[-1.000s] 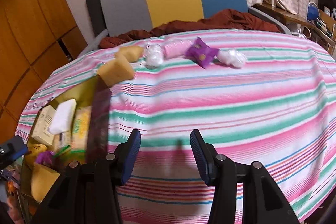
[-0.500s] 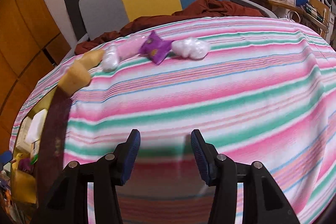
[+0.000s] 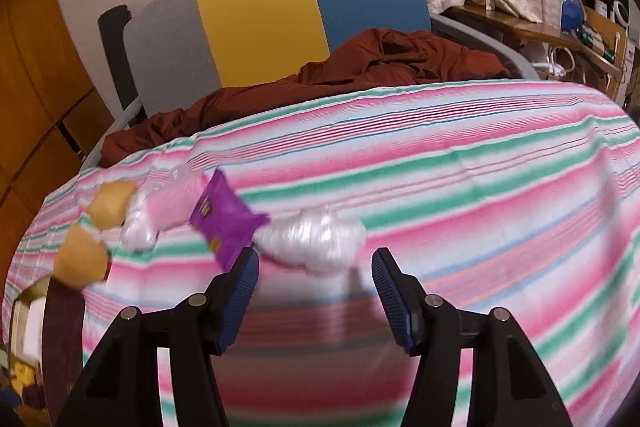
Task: Organize objects
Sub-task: 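Move the right gripper to the plastic-wrapped ball and grasp it, then grasp the purple snack packet with the left gripper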
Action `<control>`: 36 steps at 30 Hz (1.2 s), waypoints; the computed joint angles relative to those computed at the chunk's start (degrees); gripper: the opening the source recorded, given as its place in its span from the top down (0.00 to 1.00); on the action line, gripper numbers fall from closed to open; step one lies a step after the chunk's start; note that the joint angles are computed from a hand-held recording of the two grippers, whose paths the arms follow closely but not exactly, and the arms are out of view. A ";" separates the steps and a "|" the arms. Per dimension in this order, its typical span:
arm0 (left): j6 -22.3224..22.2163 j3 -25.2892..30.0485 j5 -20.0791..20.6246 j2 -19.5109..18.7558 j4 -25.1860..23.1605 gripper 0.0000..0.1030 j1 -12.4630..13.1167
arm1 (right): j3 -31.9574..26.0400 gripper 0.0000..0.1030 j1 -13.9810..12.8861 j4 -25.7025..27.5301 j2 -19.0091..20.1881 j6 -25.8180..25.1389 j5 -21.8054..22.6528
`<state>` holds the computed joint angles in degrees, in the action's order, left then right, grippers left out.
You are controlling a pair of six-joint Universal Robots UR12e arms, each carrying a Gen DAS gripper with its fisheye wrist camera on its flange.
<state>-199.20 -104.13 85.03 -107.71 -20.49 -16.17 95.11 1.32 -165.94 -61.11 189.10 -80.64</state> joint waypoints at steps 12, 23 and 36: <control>1.63 5.95 -0.41 -3.77 -3.96 0.00 -1.13 | -0.73 0.56 -1.29 -3.31 2.34 -0.58 6.96; -1.76 16.05 -0.25 -11.32 -7.01 0.00 -2.06 | 6.66 0.58 -1.17 -12.11 -1.63 -1.03 2.04; -16.70 33.86 1.49 -23.44 -16.80 0.00 -3.00 | 9.07 0.58 -0.80 -18.52 -2.01 5.01 -5.39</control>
<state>-215.90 -70.27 86.52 -131.14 -37.30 -19.18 104.19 0.52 -184.45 -63.12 194.11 -86.02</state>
